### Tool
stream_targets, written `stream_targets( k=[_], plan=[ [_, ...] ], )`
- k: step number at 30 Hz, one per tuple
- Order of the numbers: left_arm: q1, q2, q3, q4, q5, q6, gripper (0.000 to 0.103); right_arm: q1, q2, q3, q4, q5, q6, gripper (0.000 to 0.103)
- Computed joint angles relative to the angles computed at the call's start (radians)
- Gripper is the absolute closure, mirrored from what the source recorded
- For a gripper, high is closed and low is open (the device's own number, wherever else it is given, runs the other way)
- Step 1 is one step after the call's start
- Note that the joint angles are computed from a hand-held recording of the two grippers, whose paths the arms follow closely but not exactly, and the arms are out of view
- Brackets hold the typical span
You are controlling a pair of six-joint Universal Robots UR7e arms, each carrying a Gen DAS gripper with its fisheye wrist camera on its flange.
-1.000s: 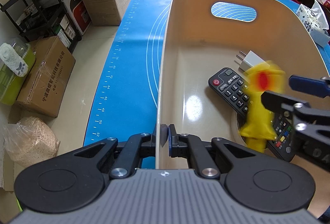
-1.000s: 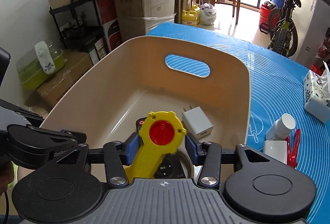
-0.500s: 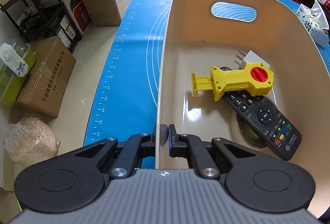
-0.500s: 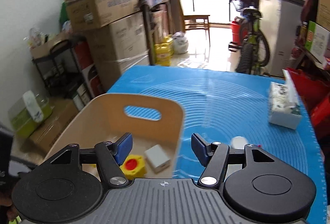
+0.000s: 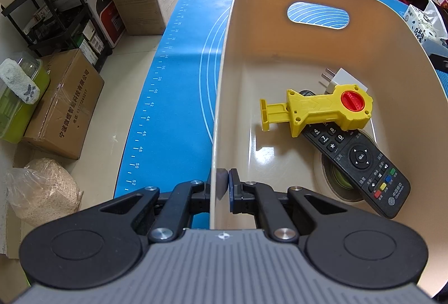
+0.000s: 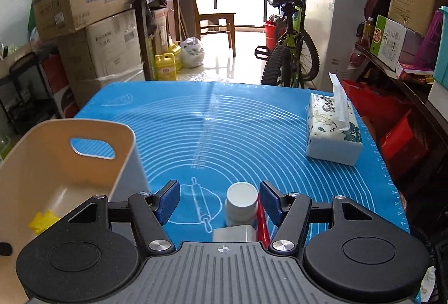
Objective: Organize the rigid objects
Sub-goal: 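Move the right tool to the white pill bottle and grasp it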
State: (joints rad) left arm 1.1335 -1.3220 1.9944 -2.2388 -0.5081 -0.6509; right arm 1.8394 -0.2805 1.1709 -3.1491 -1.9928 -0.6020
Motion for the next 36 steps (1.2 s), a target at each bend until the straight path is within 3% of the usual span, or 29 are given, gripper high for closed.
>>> stream_targets(
  k=[10,19,21,24,36],
  plan=[
    [-0.002,-0.003,0.004,-0.005,-0.005,0.001,0.094,-0.007,0.11,-0.127,0.034,-0.093,-0.056,0.033],
    [0.001,0.003,0.002,-0.009,-0.008,0.006,0.094,-0.016,0.172,-0.216,0.041,-0.114,-0.033,0.034],
    [0.001,0.003,0.002,-0.009,-0.008,0.006,0.094,-0.023,0.17,-0.214,0.045,-0.1,-0.012,0.038],
    [0.004,0.004,0.001,-0.011,-0.007,0.008,0.094,-0.025,0.181,-0.231,0.038,-0.121,-0.016,0.059],
    [0.003,0.007,0.002,-0.007,-0.005,0.002,0.094,-0.009,0.141,-0.166,-0.034,-0.1,-0.043,0.059]
  ],
)
